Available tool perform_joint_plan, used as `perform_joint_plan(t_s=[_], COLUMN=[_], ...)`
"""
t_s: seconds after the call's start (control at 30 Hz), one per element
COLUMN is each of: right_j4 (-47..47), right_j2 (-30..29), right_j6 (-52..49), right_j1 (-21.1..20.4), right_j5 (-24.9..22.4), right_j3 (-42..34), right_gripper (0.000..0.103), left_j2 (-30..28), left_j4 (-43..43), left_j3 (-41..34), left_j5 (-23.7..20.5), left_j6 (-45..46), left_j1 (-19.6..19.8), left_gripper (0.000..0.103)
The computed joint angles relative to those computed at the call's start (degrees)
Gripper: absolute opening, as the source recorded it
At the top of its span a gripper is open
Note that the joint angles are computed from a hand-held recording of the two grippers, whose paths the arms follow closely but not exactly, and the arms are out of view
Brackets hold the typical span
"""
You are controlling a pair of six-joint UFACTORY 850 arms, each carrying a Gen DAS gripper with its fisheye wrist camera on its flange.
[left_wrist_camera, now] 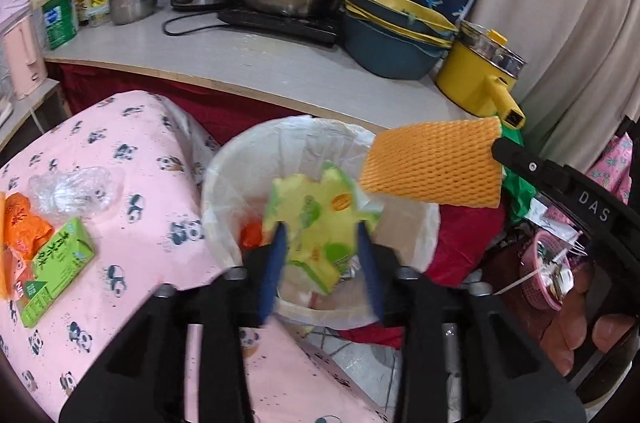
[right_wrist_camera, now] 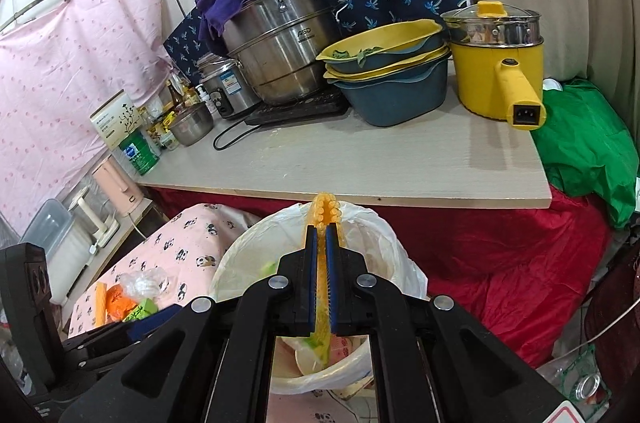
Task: Collect trash
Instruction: 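Carry the snack bag and foam net over the bin and open both grippers, then grasp another orange foam net with the left gripper while the right grasps the clear plastic bag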
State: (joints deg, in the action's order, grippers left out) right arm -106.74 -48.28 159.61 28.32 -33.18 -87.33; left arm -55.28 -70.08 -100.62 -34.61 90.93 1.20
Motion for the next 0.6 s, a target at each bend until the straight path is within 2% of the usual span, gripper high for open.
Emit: perform_joint_plan(t_s=[0.07, 0.23, 0.3, 0.43, 0.6], right_j4=[-0.1, 1.4, 2.4, 4.0, 6.9], right_j2=[-0.8, -3.4, -4.6, -6.5, -8.8], right_j6=[-0.7, -4.7, -6.5, -9.2, -13.8], right_j1=[-0.1, 0.1, 0.2, 0.5, 0.9], right_j5=[1.0, 2.8, 3.9, 5.2, 6.5], right_j3=[-1.3, -5.7, -7.8, -11.3, -15.7], right_gripper=[0.006, 0.010, 0.011, 0.021, 0.024], left_j2=[0.4, -0.1, -0.4, -0.9, -2.6], left_j4=[-2.2, -2.4, -2.4, -3.0, -1.8], left_j3=[0.6, -0.5, -1.0, -1.8, -4.5], left_j5=[1.2, 3.2, 3.8, 5.3, 6.2], left_j6=[1.8, 1.0, 0.0, -0.4, -4.8], left_j1=[0.3, 1.2, 1.7, 2.8, 4.7], left_gripper=[0.053, 0.055, 0.060, 0.062, 0.065])
